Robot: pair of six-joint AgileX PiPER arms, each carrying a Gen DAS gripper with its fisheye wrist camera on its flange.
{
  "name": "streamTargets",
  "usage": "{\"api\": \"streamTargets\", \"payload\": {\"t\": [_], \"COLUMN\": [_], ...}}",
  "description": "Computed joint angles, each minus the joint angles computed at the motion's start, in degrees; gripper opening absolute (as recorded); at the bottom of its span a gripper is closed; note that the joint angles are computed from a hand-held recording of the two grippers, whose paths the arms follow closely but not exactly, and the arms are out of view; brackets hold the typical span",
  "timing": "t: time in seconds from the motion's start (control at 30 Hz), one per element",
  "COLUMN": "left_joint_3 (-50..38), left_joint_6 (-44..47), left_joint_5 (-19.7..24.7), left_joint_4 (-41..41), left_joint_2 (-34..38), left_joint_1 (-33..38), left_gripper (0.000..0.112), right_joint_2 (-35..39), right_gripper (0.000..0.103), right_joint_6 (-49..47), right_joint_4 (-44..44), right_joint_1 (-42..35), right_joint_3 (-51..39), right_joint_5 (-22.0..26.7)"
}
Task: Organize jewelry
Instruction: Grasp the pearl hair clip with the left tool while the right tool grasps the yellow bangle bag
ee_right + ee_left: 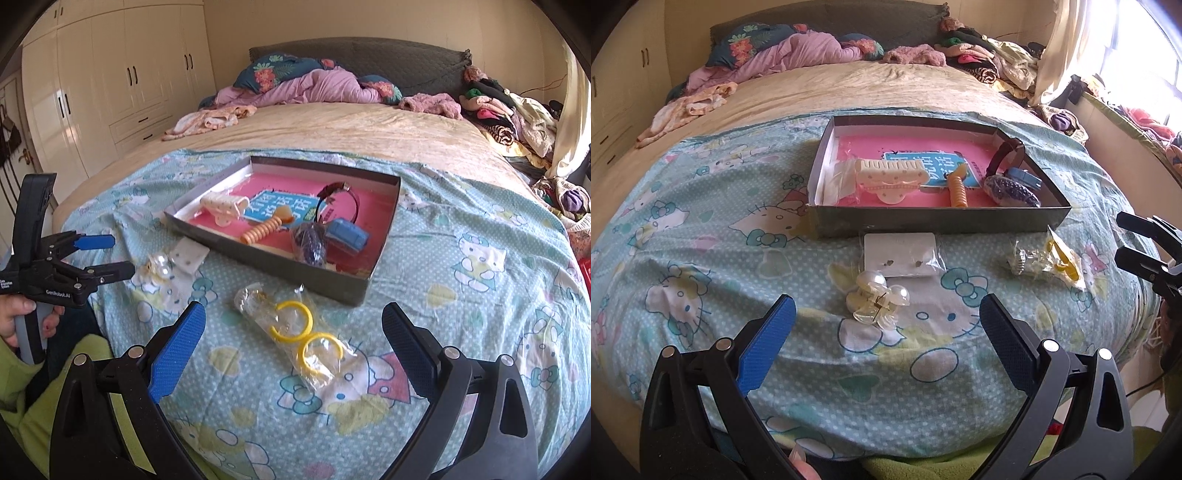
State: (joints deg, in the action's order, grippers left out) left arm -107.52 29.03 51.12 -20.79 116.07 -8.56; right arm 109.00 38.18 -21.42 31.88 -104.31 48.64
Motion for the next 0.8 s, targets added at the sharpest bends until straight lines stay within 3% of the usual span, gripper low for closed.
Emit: {"api": "streamTargets", "payload": {"t": [0.8], "left_joint_3": [-5.1], "left_joint_6": [-3.4], "left_joint_5": [2.0], "left_joint_4": [5.7], "left_joint_2": [5.9], "left_joint_1": [-1.4], "left_gripper": [0.090], "right_joint_2": [5.2], "right_gripper": [0.096], "right_joint_6": [-6.4], "right_joint_4": [2.6], "right_joint_1": [-3.3], "right_joint_3": [2.0], "right_joint_5": [0.3]}}
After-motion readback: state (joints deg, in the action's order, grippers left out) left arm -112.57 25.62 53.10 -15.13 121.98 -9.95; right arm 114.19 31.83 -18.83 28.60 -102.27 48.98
